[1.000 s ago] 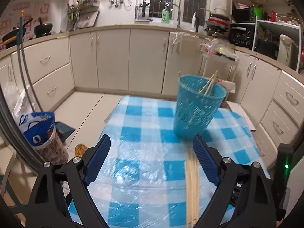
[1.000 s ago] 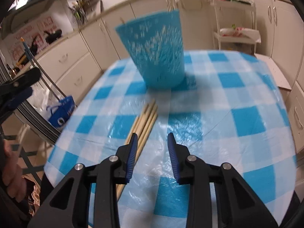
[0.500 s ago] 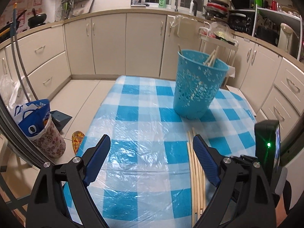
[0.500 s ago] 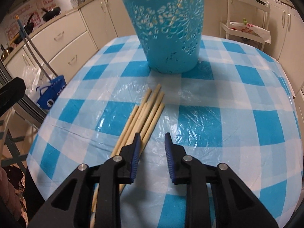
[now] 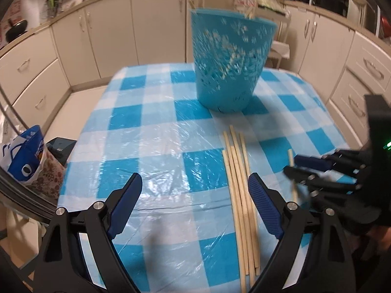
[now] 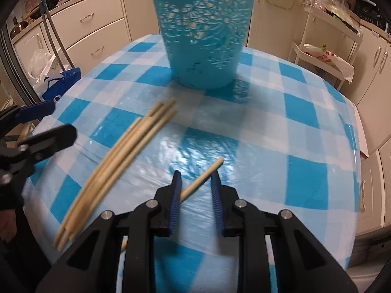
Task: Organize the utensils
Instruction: 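Return both open tools to the remaining chopsticks on the cloth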
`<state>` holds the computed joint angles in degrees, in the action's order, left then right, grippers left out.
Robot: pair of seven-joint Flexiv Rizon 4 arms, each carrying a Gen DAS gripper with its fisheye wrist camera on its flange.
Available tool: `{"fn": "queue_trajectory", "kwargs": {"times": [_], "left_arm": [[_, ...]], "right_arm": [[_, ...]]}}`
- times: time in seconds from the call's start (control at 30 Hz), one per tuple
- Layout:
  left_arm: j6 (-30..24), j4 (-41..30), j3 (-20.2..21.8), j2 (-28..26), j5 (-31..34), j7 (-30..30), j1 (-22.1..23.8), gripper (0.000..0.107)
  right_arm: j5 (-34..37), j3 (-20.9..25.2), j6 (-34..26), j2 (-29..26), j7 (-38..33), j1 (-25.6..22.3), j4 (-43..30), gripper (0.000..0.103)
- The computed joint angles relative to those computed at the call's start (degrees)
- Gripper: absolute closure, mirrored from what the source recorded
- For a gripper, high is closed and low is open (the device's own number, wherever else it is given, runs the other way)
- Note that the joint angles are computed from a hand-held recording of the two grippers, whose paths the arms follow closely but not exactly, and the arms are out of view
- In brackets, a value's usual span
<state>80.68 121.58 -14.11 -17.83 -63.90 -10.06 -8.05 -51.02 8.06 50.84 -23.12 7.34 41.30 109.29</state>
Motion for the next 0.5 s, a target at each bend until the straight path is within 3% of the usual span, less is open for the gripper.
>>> {"fn": "queue_trajectory", "kwargs": {"times": [0.27, 0.5], "left_arm": [[1.1, -2.5, 4.1, -4.4, 18.3, -13.2, -1.6, 0.029], [2.4, -3.2, 4.6, -5.6, 28.3, -20.3, -1.2, 0.031]], "right_arm": [[-6.0, -1.3, 5.8, 1.6, 7.2, -1.2, 3.9, 0.08], [-10.0, -1.6, 10.1, 2.3, 12.0, -2.9, 5.8, 0.08]]}}
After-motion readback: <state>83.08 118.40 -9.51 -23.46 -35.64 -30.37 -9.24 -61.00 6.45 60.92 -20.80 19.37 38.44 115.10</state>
